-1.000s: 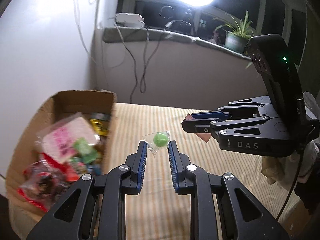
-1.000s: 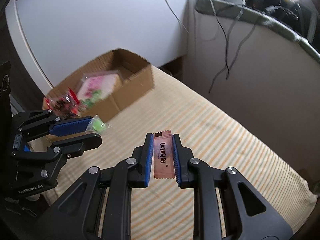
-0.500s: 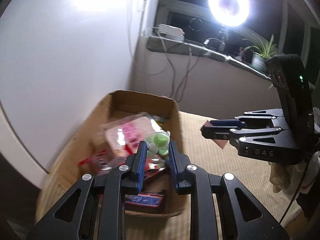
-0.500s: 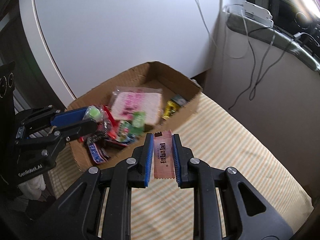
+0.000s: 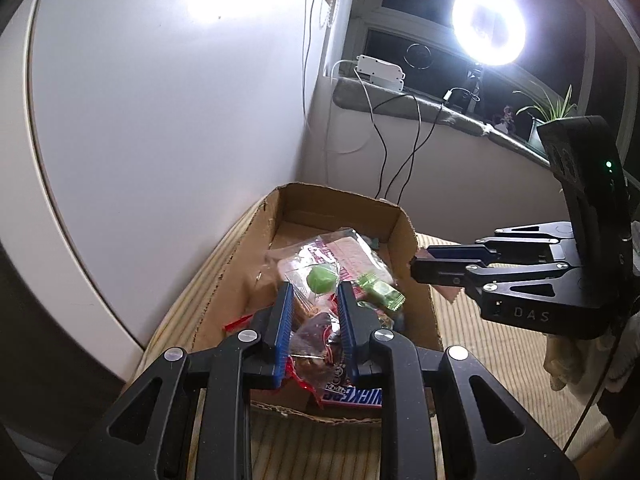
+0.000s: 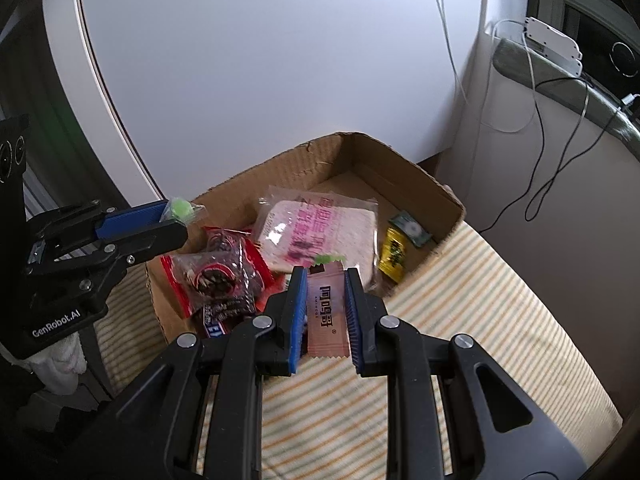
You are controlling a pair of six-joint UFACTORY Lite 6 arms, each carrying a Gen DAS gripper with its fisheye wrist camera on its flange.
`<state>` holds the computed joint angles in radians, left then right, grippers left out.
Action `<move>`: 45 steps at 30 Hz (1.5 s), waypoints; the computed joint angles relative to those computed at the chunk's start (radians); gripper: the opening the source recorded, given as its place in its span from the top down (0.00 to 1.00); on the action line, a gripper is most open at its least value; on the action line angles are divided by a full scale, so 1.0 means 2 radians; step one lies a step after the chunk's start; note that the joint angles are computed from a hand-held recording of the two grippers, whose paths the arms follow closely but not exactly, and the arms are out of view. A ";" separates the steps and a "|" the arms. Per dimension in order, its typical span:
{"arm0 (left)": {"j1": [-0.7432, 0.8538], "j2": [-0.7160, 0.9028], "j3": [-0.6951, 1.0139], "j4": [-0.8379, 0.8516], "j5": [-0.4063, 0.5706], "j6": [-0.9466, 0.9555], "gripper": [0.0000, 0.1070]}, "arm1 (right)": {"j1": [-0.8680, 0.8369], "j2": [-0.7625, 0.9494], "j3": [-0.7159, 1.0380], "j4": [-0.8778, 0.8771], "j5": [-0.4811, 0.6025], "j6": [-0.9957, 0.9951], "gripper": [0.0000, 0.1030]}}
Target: Organize snacks
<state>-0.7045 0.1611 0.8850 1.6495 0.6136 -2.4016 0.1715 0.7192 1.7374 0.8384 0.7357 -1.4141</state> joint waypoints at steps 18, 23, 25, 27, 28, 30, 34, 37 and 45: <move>0.015 -0.008 -0.009 0.007 -0.003 -0.002 0.78 | 0.022 0.004 0.007 0.000 -0.019 0.003 0.68; 0.012 -0.008 -0.008 -0.003 0.001 0.007 0.70 | 0.020 -0.007 -0.008 0.019 -0.032 -0.017 0.50; 0.010 -0.011 -0.011 -0.006 0.006 0.008 0.65 | 0.019 -0.010 -0.012 0.020 -0.037 -0.019 0.41; 0.009 -0.015 -0.014 -0.007 0.008 0.007 0.57 | 0.017 -0.018 -0.024 0.031 -0.049 -0.032 0.31; 0.008 -0.016 -0.015 -0.009 0.011 0.006 0.52 | 0.016 -0.022 -0.030 0.036 -0.054 -0.037 0.28; 0.007 -0.021 -0.020 -0.012 0.014 0.002 0.49 | 0.012 -0.028 -0.039 0.042 -0.056 -0.042 0.25; 0.001 -0.027 -0.022 -0.027 0.021 0.004 0.37 | 0.005 -0.052 -0.070 0.064 -0.064 -0.061 0.18; -0.011 -0.033 -0.024 -0.042 0.032 0.009 0.34 | -0.003 -0.084 -0.111 0.095 -0.076 -0.090 0.18; -0.048 -0.039 -0.021 -0.086 0.077 0.028 0.32 | -0.024 -0.154 -0.198 0.185 -0.088 -0.167 0.09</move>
